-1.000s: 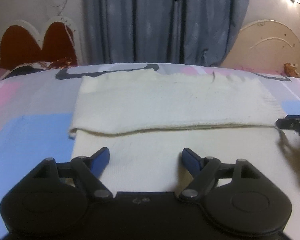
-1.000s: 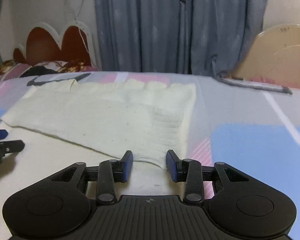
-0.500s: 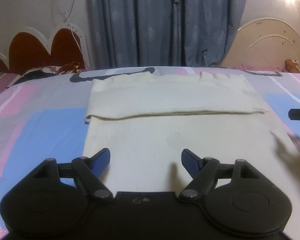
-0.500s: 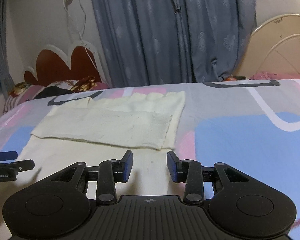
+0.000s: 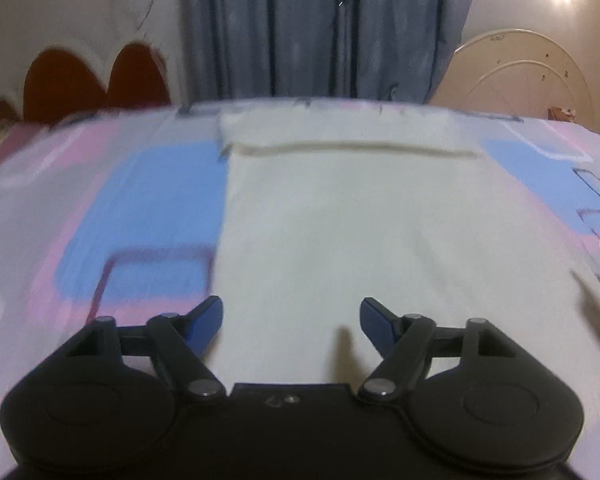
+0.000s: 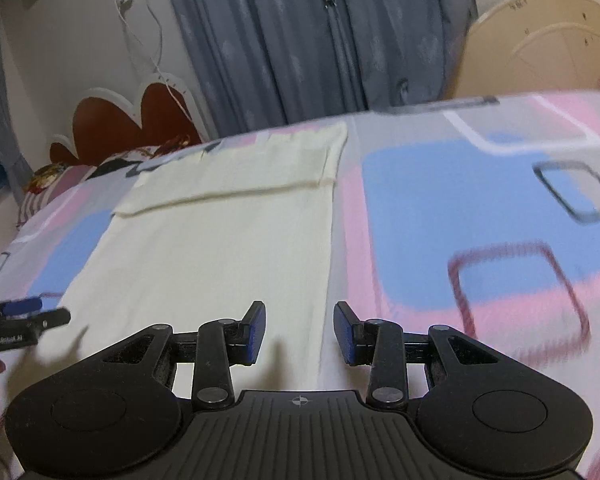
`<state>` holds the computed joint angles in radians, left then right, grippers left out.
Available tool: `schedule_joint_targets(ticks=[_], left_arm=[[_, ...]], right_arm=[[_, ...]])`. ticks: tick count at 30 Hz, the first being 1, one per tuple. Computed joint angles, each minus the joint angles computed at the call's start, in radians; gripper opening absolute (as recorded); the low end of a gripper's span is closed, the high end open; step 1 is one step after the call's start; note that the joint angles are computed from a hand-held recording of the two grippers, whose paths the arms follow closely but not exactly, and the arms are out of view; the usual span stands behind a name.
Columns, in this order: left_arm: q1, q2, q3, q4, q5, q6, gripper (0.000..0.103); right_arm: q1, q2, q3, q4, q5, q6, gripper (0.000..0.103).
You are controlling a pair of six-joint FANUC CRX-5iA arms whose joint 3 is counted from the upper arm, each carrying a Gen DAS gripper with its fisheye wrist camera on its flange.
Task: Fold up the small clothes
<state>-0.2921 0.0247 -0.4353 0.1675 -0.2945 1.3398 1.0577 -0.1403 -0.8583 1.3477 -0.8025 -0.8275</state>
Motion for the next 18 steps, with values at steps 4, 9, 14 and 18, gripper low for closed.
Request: schedule_joint_targets(ticks=[4, 9, 14, 18], left_arm=[[0.064, -0.118, -0.159, 0.187, -0.029, -0.161, 0.069], [0.121, -0.194, -0.304, 0.507, -0.098, -0.413, 0.056], [0.119, -0.190, -0.341, 0.680, -0.121, -0.527, 0.056], [0.086, -0.162, -0.361, 0.856, -0.113, -0.632, 0.056]], right_arm=[[0.102, -0.031, -0.034, -0.050, 0.000, -0.099, 0.038], [0.206, -0.045, -0.064, -0.108, -0.015, -0.228, 0.038], [0.223, -0.081, -0.122, -0.046, 0.031, -0.379, 0.038], [0.158, -0.094, -0.154, 0.082, 0.107, -0.465, 0.038]])
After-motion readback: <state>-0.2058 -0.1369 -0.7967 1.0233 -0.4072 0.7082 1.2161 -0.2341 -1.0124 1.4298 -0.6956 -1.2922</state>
